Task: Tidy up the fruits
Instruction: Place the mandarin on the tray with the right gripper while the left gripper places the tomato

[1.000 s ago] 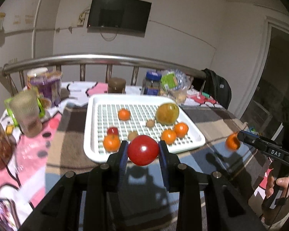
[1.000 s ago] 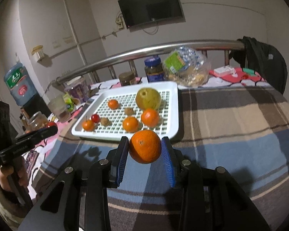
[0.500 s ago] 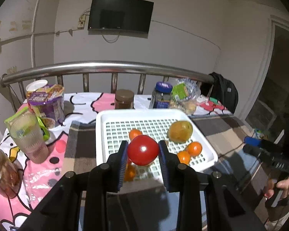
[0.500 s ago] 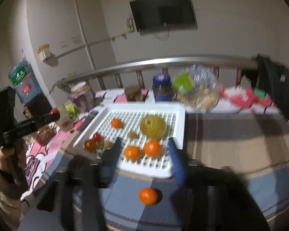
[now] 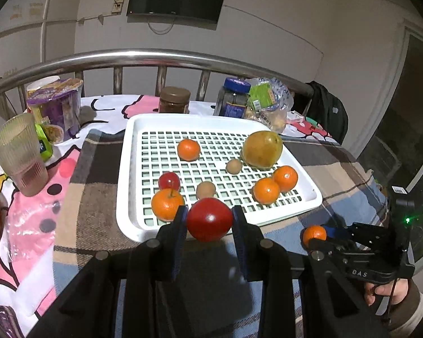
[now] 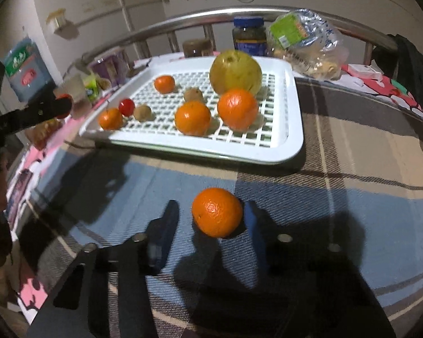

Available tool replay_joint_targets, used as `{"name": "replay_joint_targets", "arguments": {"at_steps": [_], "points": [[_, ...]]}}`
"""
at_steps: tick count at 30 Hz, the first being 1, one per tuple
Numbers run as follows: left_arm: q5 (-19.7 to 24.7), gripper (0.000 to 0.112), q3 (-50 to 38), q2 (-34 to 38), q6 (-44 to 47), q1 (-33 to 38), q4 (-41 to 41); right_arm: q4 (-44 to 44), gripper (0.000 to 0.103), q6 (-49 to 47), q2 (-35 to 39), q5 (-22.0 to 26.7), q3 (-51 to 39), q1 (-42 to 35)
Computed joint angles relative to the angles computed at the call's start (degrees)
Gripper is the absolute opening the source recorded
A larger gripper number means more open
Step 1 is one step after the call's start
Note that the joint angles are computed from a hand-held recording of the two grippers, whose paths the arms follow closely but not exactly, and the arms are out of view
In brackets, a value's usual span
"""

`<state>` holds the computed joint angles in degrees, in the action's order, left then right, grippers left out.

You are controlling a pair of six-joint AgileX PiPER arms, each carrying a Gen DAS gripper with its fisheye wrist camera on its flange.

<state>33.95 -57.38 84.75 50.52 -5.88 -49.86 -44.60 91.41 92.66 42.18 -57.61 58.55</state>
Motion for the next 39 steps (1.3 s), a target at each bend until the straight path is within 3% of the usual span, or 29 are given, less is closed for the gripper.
{"name": "replay_joint_targets", "arguments": {"at_steps": [9, 14, 21, 30, 39], "points": [[1.3, 0.034, -3.3, 0.6, -2.4, 0.6, 2.0, -2.2, 0.036, -0.1, -3.9, 3.9, -2.4, 1.6], [4.2, 0.033, -11.6, 3.7, -6.7, 0.8, 5.5, -2.6, 0.036, -6.6, -5.7, 8.1, -9.2, -0.9], [8.3, 0.034, -27.2, 11.5, -16.4, -0.7, 14.6, 3.6, 0.036, -20.2, -5.1, 5.5, -19.9, -11.3], [17.9, 0.033, -53.0, 29.6, -30.7, -3.7, 26.5, 24.8, 0.036, -43.2, 9.5, 7.4, -40.5, -26.0], [33.9, 0.034, -84.8, 53.3, -43.0, -5.4, 32.8, 35.7, 0.036, -54.4, 31.5, 19.2, -65.2, -32.2]]}}
